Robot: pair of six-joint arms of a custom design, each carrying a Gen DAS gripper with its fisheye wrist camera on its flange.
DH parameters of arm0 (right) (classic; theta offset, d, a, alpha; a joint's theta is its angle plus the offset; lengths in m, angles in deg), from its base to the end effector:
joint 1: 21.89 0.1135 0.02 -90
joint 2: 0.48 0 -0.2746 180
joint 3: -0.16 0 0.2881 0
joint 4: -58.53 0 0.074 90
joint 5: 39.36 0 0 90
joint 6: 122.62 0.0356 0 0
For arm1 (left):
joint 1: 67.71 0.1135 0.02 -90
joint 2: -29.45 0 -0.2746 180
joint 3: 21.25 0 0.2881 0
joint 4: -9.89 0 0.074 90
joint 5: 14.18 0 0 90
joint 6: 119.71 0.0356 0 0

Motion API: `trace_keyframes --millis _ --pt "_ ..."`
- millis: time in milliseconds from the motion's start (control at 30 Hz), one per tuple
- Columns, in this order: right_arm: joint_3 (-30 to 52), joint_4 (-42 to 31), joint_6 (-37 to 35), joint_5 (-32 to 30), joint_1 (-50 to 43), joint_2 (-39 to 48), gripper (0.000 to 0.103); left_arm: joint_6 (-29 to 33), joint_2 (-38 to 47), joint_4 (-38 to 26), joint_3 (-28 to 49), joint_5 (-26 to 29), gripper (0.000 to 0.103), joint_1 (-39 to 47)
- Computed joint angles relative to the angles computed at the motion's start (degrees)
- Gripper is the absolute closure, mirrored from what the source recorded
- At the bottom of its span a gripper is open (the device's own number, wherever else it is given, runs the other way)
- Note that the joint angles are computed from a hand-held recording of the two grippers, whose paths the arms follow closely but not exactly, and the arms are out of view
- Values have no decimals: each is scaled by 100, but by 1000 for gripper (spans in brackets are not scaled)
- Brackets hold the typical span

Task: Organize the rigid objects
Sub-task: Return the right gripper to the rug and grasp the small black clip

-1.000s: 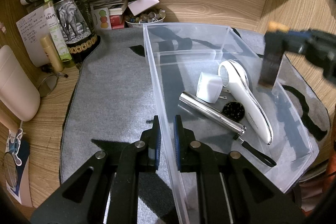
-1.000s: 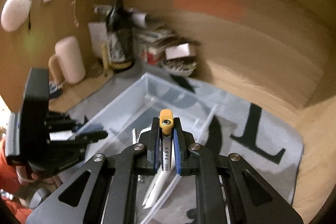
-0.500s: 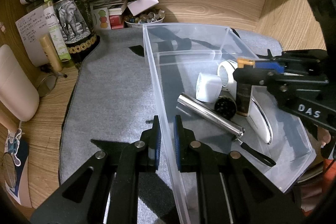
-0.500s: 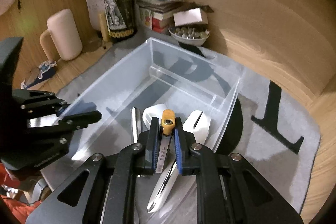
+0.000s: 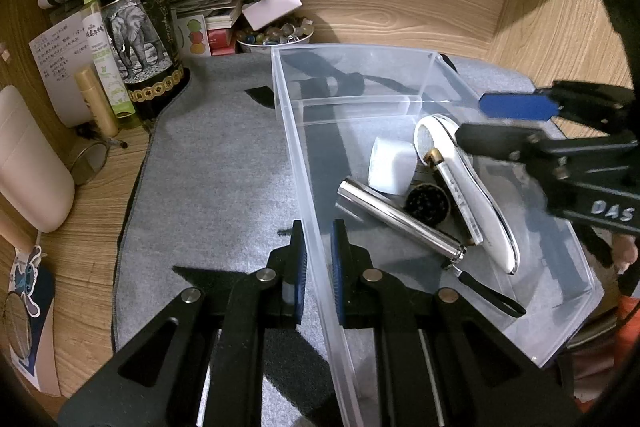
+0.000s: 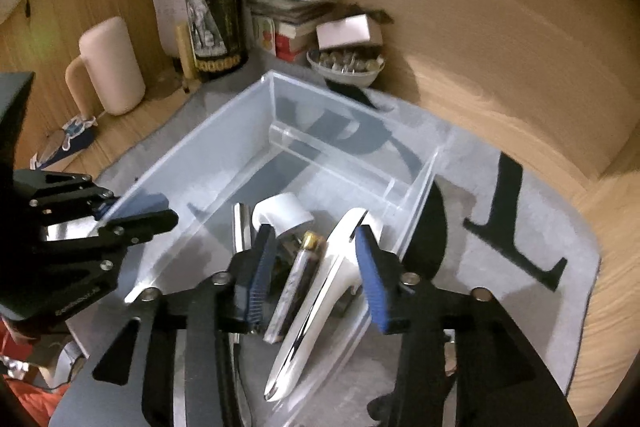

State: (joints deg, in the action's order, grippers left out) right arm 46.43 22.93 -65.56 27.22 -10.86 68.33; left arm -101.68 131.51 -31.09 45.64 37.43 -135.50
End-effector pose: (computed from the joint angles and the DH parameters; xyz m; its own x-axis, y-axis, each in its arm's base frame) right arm 0.2359 0.0604 0.1685 -0.4922 -0.6043 -0.6266 -0.7735 0.6338 -0.0037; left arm 0.1480 -0.3039 0.1172 -0.7502 -0.1344 -0.6474 -0.1418 0.9890 -0.0410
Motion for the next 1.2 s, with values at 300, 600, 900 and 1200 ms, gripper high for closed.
trace_keyframes --millis 300,600,900,1200 --pt "-12 -102 -39 -383 -615 -714 43 4 -3 6 -4 -1 92 0" --pt "287 -288 -259 -800 -1849 -509 43 0 -2 -4 -4 -2 92 -4" --pt "39 -332 -774 -611 -2396 283 43 6 2 -14 0 -9 92 -6" --pt "-416 -113 -1019 -326 -2425 744 43 1 -2 -6 -6 -6 92 -7"
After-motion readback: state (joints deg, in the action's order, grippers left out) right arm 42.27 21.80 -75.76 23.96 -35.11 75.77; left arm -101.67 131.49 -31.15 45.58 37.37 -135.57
